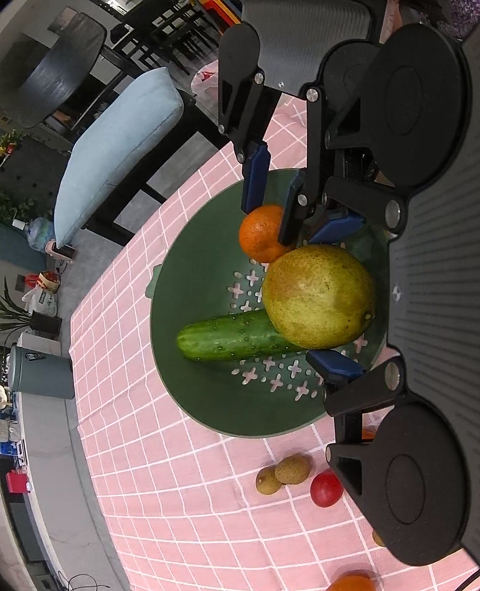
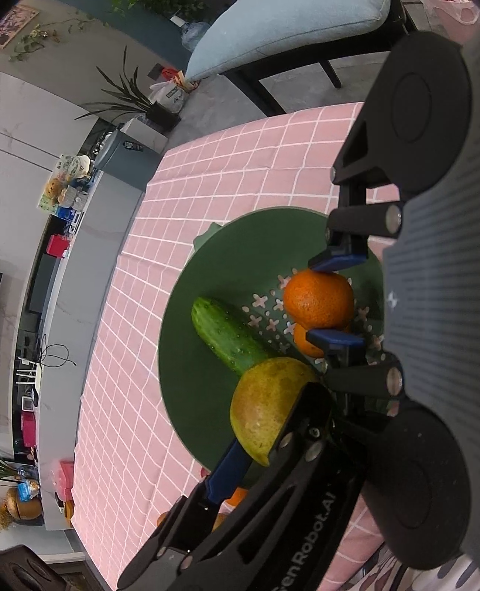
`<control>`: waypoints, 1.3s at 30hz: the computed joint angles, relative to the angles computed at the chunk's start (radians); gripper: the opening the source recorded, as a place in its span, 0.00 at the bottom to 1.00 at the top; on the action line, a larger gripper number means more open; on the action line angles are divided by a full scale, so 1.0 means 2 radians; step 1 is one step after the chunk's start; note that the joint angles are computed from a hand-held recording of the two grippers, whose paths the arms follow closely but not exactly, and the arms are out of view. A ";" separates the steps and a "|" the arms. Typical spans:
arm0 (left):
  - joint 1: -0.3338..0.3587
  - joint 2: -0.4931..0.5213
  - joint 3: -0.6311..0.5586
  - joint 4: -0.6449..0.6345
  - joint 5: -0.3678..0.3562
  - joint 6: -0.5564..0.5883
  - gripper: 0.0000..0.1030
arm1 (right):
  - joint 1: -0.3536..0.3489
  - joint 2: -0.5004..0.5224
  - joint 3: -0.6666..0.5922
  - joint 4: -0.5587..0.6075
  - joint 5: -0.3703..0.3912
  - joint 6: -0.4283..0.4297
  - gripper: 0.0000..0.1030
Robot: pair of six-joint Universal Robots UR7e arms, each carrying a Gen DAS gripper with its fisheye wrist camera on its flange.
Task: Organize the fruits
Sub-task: 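Lower pomelo and orange into the colander and open both tools, then lift both tools out of the colander back toward the remaining fruit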
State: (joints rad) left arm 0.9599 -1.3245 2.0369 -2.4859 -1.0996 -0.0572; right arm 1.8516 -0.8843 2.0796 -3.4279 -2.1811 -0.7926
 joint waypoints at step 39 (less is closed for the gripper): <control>-0.039 -0.104 0.047 -0.030 0.036 0.005 0.75 | 0.058 -0.008 0.030 -0.093 0.009 0.079 0.64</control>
